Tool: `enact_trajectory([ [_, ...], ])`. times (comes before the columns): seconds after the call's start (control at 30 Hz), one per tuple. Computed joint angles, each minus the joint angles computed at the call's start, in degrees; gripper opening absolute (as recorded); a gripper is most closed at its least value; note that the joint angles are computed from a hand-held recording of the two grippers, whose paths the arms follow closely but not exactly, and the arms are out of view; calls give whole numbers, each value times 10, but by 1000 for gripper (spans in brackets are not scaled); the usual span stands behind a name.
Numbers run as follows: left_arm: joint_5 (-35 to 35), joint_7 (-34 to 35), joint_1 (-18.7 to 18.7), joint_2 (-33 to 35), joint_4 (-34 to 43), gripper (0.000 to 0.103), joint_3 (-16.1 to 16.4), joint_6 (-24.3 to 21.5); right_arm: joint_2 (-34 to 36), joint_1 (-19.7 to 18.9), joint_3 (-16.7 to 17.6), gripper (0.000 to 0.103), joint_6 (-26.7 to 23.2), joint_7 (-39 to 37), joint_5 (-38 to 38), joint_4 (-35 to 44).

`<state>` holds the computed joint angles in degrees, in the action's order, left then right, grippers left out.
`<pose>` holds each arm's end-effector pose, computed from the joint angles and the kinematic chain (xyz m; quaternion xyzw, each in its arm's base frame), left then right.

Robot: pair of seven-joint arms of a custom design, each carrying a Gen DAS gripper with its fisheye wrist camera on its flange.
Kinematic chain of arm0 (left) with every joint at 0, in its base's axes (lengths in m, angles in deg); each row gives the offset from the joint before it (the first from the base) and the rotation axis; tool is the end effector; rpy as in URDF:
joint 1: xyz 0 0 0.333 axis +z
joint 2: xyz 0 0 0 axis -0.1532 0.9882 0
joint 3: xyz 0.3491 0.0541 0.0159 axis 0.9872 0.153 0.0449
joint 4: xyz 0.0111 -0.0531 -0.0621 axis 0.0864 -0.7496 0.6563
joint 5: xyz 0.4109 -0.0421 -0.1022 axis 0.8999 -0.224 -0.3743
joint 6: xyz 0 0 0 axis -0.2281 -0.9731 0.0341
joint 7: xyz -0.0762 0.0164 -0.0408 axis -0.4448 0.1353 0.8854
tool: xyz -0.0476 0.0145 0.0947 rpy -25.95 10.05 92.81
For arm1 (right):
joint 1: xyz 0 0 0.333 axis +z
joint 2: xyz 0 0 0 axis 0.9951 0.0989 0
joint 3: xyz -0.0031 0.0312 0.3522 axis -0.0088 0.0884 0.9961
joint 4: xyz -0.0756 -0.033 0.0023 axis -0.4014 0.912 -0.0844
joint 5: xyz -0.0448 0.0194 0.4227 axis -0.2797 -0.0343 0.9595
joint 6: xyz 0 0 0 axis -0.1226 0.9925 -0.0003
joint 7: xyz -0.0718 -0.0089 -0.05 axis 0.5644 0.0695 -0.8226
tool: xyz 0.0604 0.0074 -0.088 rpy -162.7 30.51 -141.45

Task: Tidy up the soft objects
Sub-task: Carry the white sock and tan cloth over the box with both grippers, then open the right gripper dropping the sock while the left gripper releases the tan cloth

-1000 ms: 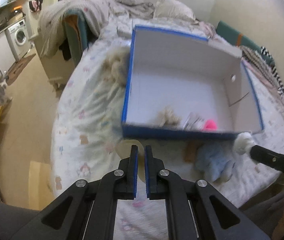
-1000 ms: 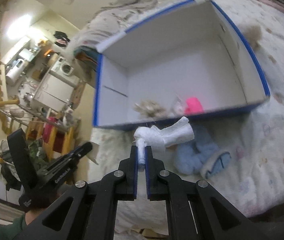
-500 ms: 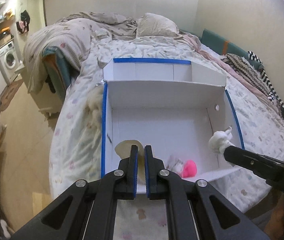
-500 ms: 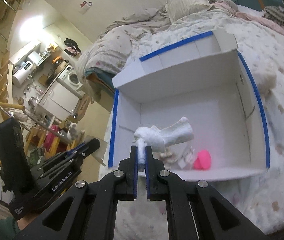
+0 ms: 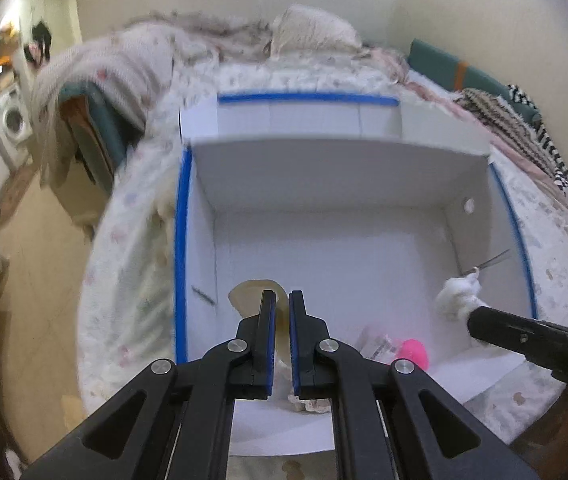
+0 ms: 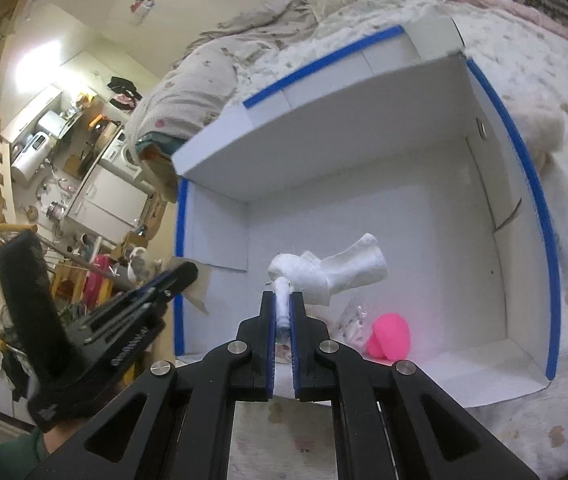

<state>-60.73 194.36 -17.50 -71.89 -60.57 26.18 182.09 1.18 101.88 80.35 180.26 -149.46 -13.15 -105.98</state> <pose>0.6735 -0.2692 0.5545 -0.3757 0.8700 -0.3006 0.1080 0.5246 0.2853 0.5333 -0.3737 0.8418 -0.0761 0.3819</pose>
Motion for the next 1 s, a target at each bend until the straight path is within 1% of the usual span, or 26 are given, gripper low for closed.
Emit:
enact_trajectory([
  [0.1,-2,-32,-1,23,30,6,1,-48,10,5,-8,8,5,-41,53,-6],
  [0.13,-1,-31,-2,25,30,6,0,-47,15,8,-10,8,1,-68,76,-3],
  [0.2,24,-37,-11,22,18,6,5,-25,21,10,-14,8,-9,-99,101,1],
  [0.3,27,-45,-11,26,18,6,3,-32,26,12,-19,8,7,-121,135,-7],
  [0.43,37,-44,-11,28,11,6,3,-27,37,17,-20,8,8,-153,176,-7],
  [0.57,54,-52,-16,33,10,6,5,-24,51,22,-22,8,22,-192,224,-1],
  [0.63,58,-50,-16,34,11,6,4,-30,56,25,-23,8,23,-205,234,3],
  [0.77,61,-43,-17,32,5,7,1,-24,63,28,-25,8,29,-229,263,9],
  [1.0,53,-41,-15,29,0,7,0,-22,66,32,-27,8,38,-237,282,2],
])
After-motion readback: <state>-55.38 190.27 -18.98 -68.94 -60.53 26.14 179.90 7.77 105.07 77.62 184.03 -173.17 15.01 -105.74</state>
